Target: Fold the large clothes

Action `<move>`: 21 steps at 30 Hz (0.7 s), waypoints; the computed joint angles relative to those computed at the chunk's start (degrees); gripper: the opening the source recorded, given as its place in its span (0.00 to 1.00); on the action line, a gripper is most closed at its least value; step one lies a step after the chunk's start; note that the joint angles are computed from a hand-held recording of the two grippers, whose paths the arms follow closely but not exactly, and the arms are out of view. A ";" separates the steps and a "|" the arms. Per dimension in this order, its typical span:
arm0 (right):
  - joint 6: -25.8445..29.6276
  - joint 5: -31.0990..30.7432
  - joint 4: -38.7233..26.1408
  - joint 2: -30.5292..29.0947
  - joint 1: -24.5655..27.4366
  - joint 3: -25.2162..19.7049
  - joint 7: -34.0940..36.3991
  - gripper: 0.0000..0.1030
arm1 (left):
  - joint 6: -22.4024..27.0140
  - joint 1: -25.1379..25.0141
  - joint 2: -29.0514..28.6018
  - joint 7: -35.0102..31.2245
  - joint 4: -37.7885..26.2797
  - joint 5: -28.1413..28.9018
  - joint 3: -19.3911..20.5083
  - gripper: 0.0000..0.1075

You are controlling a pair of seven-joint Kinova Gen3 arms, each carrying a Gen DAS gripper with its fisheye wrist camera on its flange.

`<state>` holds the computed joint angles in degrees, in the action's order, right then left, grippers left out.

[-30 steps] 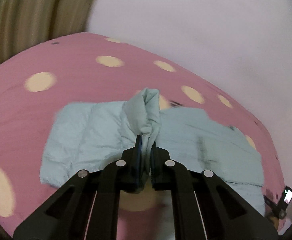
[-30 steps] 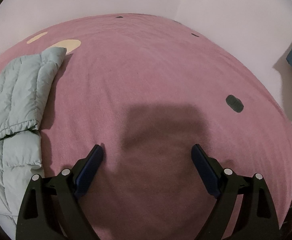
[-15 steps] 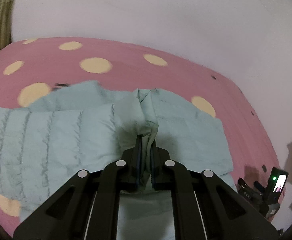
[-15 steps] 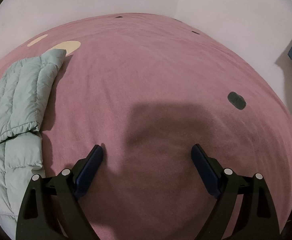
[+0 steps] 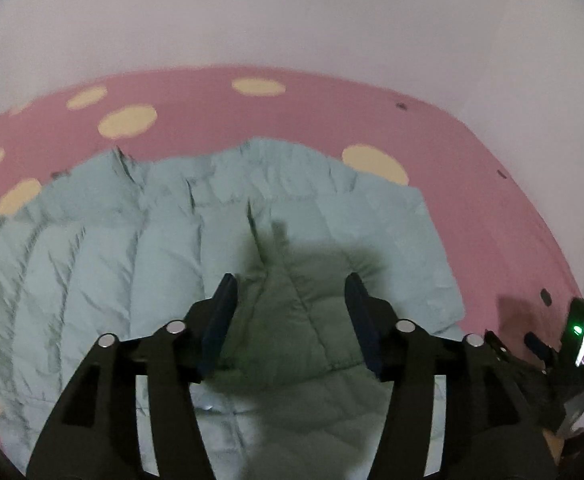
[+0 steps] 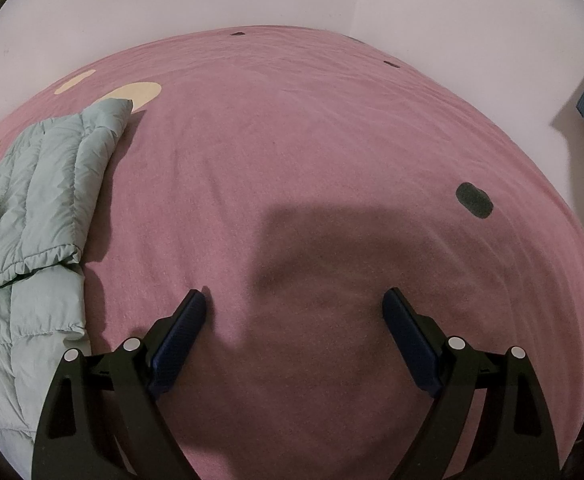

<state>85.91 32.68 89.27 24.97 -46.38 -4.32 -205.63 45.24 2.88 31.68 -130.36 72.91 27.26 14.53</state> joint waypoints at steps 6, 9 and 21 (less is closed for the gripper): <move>-0.08 0.12 0.16 -0.12 -0.08 -0.03 -0.26 0.86 | -1.08 -8.76 -5.42 -8.03 5.66 7.51 1.25 0.63; 0.52 0.15 -0.36 0.16 -0.18 -0.05 -0.02 0.86 | -2.11 -11.84 -6.94 -9.36 7.45 9.58 -1.03 0.63; 11.24 8.09 -16.60 3.63 -5.55 1.36 8.65 0.86 | -8.81 -19.15 -3.26 -1.14 5.72 2.97 -8.49 0.63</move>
<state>97.15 40.77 72.67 28.60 -51.93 -2.96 -196.99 36.44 -16.27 28.41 -131.50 78.63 30.23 6.04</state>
